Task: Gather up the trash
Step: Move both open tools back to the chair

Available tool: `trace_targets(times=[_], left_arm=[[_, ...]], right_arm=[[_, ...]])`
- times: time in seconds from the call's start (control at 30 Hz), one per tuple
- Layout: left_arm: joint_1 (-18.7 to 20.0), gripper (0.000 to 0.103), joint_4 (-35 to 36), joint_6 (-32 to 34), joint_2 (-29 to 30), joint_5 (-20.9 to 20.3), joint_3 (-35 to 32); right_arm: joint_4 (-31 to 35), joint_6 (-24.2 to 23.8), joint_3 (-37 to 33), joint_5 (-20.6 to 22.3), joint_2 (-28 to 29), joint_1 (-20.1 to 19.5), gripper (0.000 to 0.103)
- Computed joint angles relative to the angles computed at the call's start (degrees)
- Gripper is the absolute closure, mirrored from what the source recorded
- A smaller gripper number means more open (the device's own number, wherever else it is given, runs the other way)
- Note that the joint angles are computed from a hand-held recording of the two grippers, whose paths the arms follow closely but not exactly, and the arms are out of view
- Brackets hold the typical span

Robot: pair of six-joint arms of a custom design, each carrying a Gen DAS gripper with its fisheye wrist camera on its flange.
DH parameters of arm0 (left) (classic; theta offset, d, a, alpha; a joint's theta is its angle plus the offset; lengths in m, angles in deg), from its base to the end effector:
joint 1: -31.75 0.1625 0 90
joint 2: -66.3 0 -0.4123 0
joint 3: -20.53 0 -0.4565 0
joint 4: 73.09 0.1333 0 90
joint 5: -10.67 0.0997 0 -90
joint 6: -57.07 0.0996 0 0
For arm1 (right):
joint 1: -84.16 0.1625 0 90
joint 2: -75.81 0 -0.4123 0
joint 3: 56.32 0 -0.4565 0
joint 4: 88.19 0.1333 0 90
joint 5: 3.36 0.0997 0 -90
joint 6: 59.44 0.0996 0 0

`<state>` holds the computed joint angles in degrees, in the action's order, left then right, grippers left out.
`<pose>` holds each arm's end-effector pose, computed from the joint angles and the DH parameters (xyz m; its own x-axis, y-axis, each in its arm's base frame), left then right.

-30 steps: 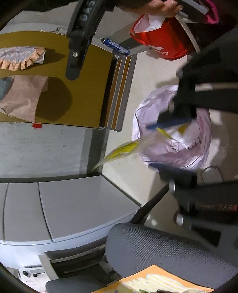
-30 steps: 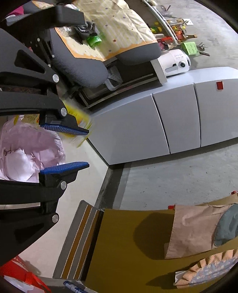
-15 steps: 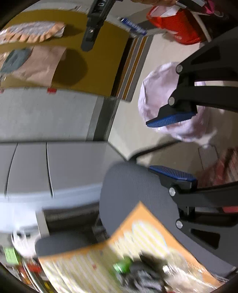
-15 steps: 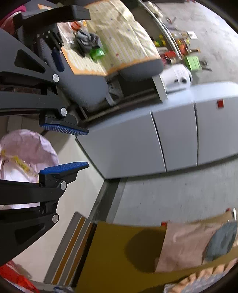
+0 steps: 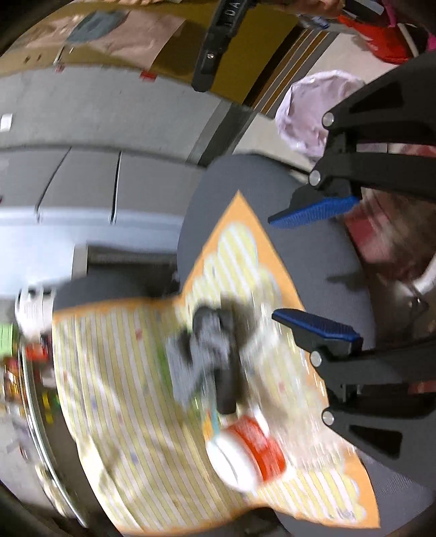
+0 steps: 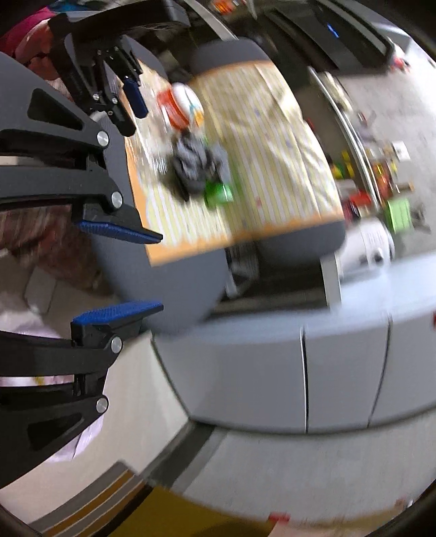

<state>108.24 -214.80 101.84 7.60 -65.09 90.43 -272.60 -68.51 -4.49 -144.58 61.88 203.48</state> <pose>-0.0336 -0.8152 0.4175 -0.5705 0.5711 -0.5902 0.8161 0.4748 -0.3295 0.4733 -0.7291 0.0301 -0.8111 0.1811 0.5562 -0.4031 0.5161 -0.7557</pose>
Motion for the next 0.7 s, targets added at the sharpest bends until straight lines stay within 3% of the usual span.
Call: trace_targets(times=[0.23,0.47,0.7], left_arm=[[2.91,0.029,-5.46,0.68,0.73,3.50,-4.37],[5.42,0.007,-8.28,6.99,1.25,4.89,-4.96],[5.99,0.007,-10.25,11.89,4.29,10.73,-5.54]], right_arm=[[13.46,-2.04,-17.67,6.60,9.89,-0.04,0.054],[19.21,-1.61,-24.71,8.84,14.21,-0.13,0.053],[20.01,-0.73,-25.97,8.18,14.68,-0.19,0.052]])
